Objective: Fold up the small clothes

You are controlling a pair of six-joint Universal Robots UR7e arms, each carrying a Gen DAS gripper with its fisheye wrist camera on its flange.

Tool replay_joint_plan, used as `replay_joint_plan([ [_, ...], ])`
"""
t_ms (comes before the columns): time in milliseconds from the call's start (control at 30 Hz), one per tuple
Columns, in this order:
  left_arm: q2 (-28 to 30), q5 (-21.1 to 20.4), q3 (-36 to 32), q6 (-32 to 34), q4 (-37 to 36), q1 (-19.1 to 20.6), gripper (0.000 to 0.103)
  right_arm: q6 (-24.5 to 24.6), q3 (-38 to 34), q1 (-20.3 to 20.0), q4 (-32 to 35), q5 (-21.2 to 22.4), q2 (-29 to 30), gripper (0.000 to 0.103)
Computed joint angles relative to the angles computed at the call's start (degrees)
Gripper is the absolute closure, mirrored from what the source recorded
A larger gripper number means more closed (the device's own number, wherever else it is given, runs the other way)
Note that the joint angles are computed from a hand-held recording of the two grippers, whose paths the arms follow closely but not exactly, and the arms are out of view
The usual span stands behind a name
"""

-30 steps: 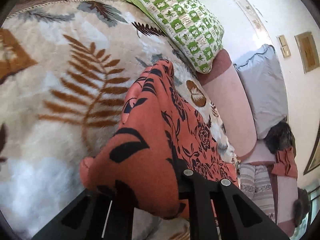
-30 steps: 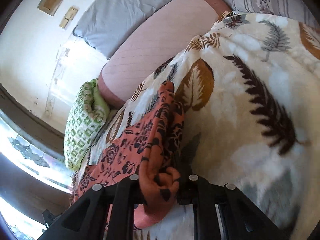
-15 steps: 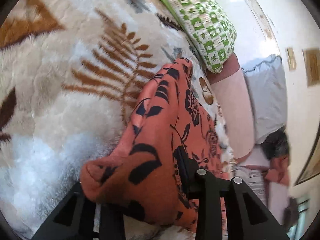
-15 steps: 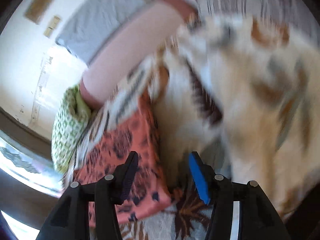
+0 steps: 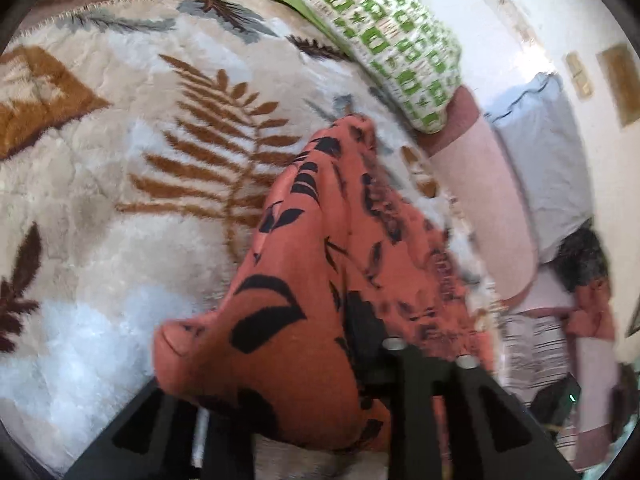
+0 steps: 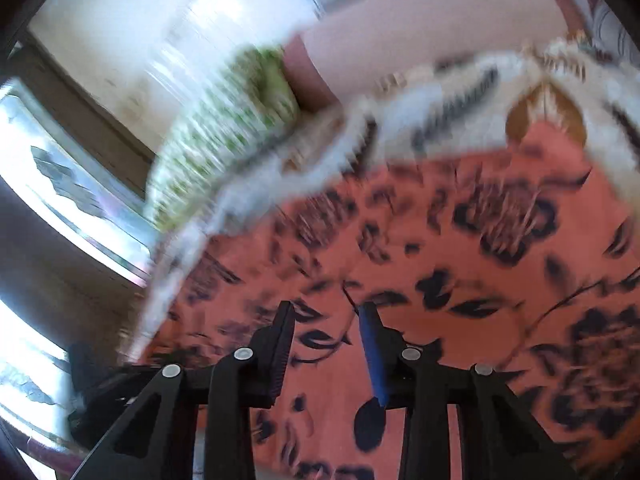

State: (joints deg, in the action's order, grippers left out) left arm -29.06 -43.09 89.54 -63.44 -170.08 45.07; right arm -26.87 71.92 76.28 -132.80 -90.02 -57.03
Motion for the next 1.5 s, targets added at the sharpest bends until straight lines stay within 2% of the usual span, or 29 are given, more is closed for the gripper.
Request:
replay_joint_plan([
  [33, 0.2, 0.6, -0.6, 0.5, 1.8, -0.2, 0.066, 1.3, -0.7, 0.0, 1.9, -2.3, 1.2, 0.068],
  [67, 0.4, 1.7, -1.5, 1.1, 4.5, -0.6, 0.064, 0.8, -0.6, -0.6, 1.4, -2.2, 1.9, 0.07],
  [100, 0.4, 2.5, -2.4, 1.5, 7.2, -0.9, 0.06, -2.0, 1.4, -1.2, -1.5, 0.2, 0.8, 0.07],
  [200, 0.9, 4.2, -4.6, 1.6, 13.8, -1.4, 0.055, -6.9, 3.7, -1.3, -2.9, -0.2, -0.5, 0.069],
  [367, 0.9, 6.4, -6.1, -0.1, 21.0, -2.4, 0.054, -6.9, 2.7, -1.5, -0.2, -0.1, -0.5, 0.069],
  [633, -0.1, 13.5, -8.2, -6.1, 37.9, -5.1, 0.054, -15.0, 6.6, -2.5, -0.8, -0.2, -4.1, 0.069],
  [700, -0.4, 15.7, -9.6, -10.3, 45.9, -6.1, 0.053, -15.2, 6.3, -3.2, 1.2, 0.9, -4.8, 0.069],
  [800, -0.8, 19.1, -11.0, -16.9, 56.4, -7.5, 0.046, -14.7, 5.5, -4.4, 4.2, 3.3, -5.4, 0.069],
  [933, -1.0, 23.7, -14.9, -28.7, 75.9, -9.8, 0.041, -12.9, 4.6, -4.8, 6.1, 4.4, -5.4, 0.069],
  [1067, 0.1, 25.6, -19.2, -34.2, 87.1, -11.0, 0.036, -12.1, 4.3, -5.0, 7.2, 4.7, -5.5, 0.069],
  [1167, 2.0, 25.7, -22.5, -33.3, 89.6, -11.2, 0.035, -10.7, 3.3, -5.0, 9.4, 4.8, -5.7, 0.068],
  [1267, 4.2, 24.5, -25.2, -29.4, 87.2, -10.6, 0.035, -8.9, 1.7, -5.1, 11.9, 5.3, -5.8, 0.068],
  [1433, 9.8, 20.0, -31.6, -20.0, 79.9, -7.7, 0.029, -9.7, 0.9, -4.7, 9.1, 6.3, -6.1, 0.067],
  [1500, 12.4, 17.5, -35.2, -18.5, 80.6, -6.2, 0.029, -8.8, -0.4, -4.6, 9.6, 6.8, -5.5, 0.065],
])
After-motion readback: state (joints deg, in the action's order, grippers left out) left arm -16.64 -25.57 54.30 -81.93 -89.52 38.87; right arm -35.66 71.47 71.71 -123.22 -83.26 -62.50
